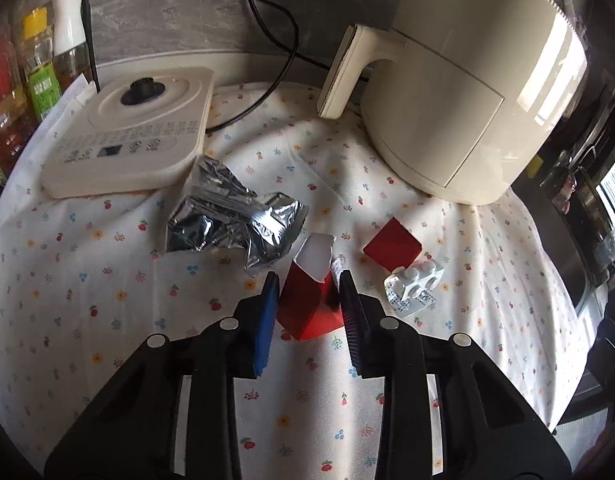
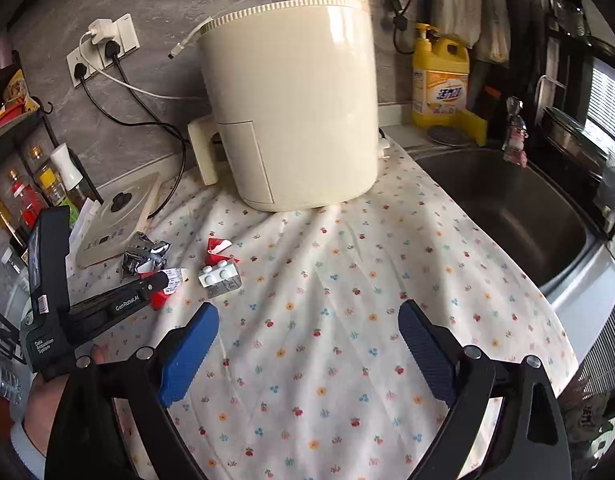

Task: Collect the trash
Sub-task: 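Grasp the red paper wrapper with left gripper while right gripper grasps white blister pack, then carry the held red wrapper and blister pack down over the white bin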

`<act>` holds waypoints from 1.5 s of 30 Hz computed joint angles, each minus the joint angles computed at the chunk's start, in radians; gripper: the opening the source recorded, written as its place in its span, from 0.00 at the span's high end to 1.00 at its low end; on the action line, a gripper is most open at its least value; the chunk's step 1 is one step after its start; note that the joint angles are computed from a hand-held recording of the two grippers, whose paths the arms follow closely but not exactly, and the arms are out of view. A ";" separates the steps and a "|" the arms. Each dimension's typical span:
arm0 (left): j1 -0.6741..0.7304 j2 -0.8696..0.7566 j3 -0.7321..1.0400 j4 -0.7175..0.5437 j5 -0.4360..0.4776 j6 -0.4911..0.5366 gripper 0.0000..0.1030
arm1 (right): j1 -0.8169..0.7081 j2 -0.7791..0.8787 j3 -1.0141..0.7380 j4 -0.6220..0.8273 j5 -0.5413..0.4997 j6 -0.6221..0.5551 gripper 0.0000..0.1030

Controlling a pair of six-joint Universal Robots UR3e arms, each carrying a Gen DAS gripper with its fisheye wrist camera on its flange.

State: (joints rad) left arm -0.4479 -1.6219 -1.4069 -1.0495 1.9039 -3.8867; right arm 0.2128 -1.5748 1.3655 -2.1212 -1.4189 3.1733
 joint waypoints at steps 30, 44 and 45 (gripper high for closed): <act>-0.026 0.193 0.015 -0.422 0.307 -0.331 0.72 | 0.140 0.641 -0.670 0.200 0.097 -0.162 0.35; -0.056 0.247 -0.042 -0.362 0.300 -0.304 0.72 | 0.143 0.485 -0.471 0.151 0.062 -0.139 0.61; -0.060 0.252 -0.047 -0.353 0.299 -0.296 0.72 | 0.144 0.465 -0.446 0.143 0.057 -0.130 0.61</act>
